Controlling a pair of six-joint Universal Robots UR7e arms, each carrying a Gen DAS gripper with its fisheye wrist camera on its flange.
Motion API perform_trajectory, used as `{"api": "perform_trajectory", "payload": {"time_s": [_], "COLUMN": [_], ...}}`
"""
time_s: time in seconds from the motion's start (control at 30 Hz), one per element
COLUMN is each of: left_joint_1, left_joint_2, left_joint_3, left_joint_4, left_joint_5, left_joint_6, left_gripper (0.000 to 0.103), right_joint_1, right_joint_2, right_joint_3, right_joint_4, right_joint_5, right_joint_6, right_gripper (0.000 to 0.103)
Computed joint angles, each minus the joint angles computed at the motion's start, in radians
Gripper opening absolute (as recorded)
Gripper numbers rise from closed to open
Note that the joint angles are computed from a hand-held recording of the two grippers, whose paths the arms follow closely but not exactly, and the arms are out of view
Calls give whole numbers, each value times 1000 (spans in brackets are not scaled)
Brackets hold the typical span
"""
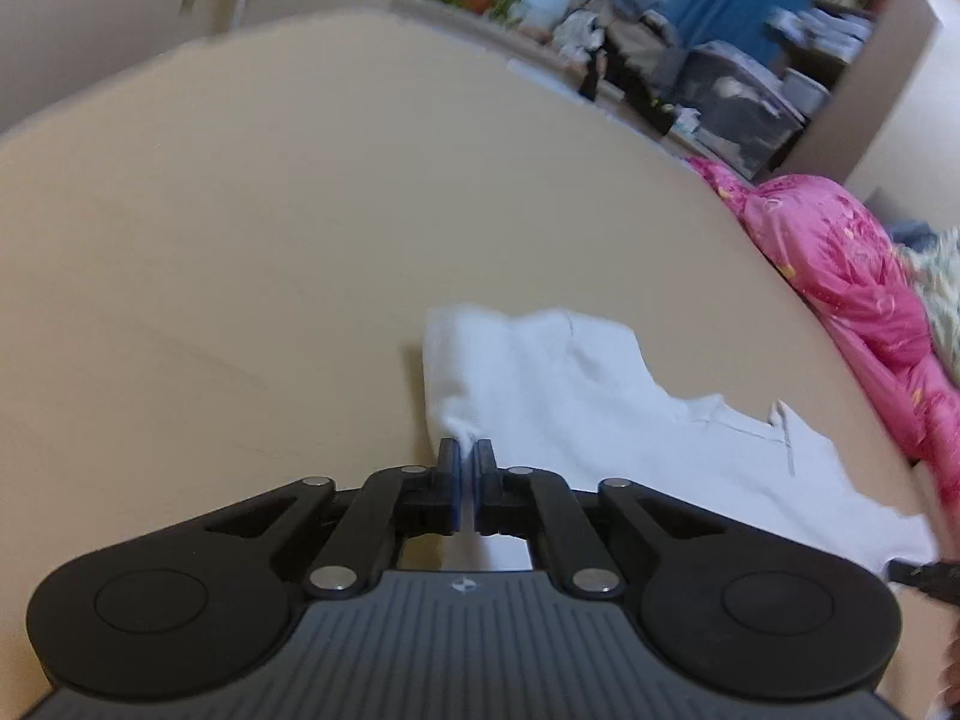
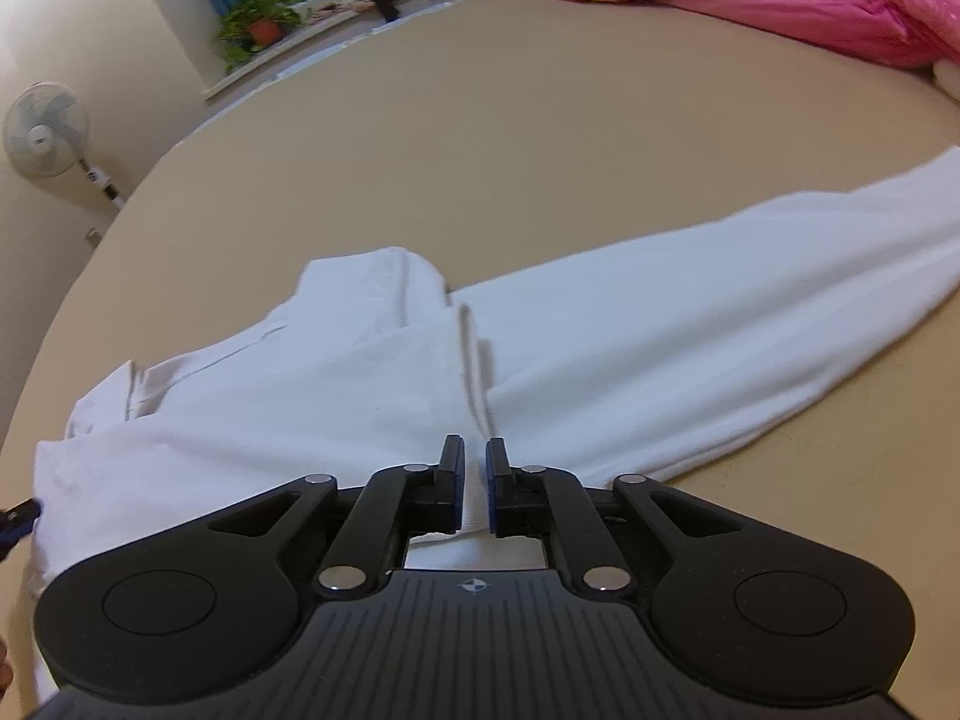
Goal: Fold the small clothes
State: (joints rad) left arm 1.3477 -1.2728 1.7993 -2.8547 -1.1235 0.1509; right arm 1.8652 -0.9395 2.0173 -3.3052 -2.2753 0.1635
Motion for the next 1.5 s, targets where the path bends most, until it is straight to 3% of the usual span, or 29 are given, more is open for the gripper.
{"api": "perform_trajectory", "payload": {"time_s": [0.07, 0.1, 0.17, 0.2, 0.33, 0.37, 0.43, 0.47, 0.53, 0.6, 0.63, 0.7, 0.8, 0.83, 1.03, 1.13, 1.23, 1.33, 1.5], "left_joint_1": [0, -11, -61, -83, -93, -95, -101, -105, -152, -181, -183, -162, -229, -253, -383, -412, -477, -539, -555], "left_joint_2": [-4, -8, -8, -21, -95, -98, -84, -90, -98, -111, -118, -98, -113, -132, -350, -477, -644, -741, -801], "left_joint_3": [1, 9, 59, 85, 175, 194, 213, 236, 270, 315, 326, 316, 335, 354, 500, 572, 647, 691, 758], "left_joint_4": [-28, -31, -132, -167, -120, -107, -76, -120, -164, -239, -214, -120, -90, -72, 189, 330, 487, 608, 608], "left_joint_5": [31, 76, 224, 247, 110, 117, 199, 197, 259, 237, 222, 270, 354, 351, 322, 284, 319, 326, 344], "left_joint_6": [-31, -51, 22, 50, 28, 43, 48, 61, 74, 113, 111, 40, -14, -11, 5, -89, -211, -371, -388], "left_gripper": [4, 3, 5, 5, 5, 5, 2, 2, 2, 8, 10, 11, 12, 12, 14, 14, 14, 14, 16], "right_joint_1": [-10, -14, -20, -22, -33, -32, -27, -26, -31, -37, -39, -49, -75, -86, -168, -224, -285, -350, -453], "right_joint_2": [-9, -13, -12, -8, -16, -16, -20, -26, -45, -76, -86, -113, -162, -180, -266, -294, -297, -308, -327], "right_joint_3": [8, 11, 7, 3, 6, 6, 9, 14, 30, 54, 63, 82, 117, 130, 186, 213, 229, 249, 274], "right_joint_4": [6, 14, 36, 44, 37, 35, 31, 22, -5, -39, -56, -73, -83, -92, -155, -219, -295, -368, -469], "right_joint_5": [24, 27, 8, -7, 3, 0, -24, -34, -25, -15, -14, -14, -9, -9, -13, -13, 2, 50, 137], "right_joint_6": [11, 18, 10, 7, 23, 19, 20, 30, 46, 49, 44, 40, 60, 67, 104, 110, 110, 122, 187], "right_gripper": [8, 8, 8, 8, 8, 8, 8, 8, 8, 8, 8, 12, 20, 21, 22, 22, 22, 22, 22]}}
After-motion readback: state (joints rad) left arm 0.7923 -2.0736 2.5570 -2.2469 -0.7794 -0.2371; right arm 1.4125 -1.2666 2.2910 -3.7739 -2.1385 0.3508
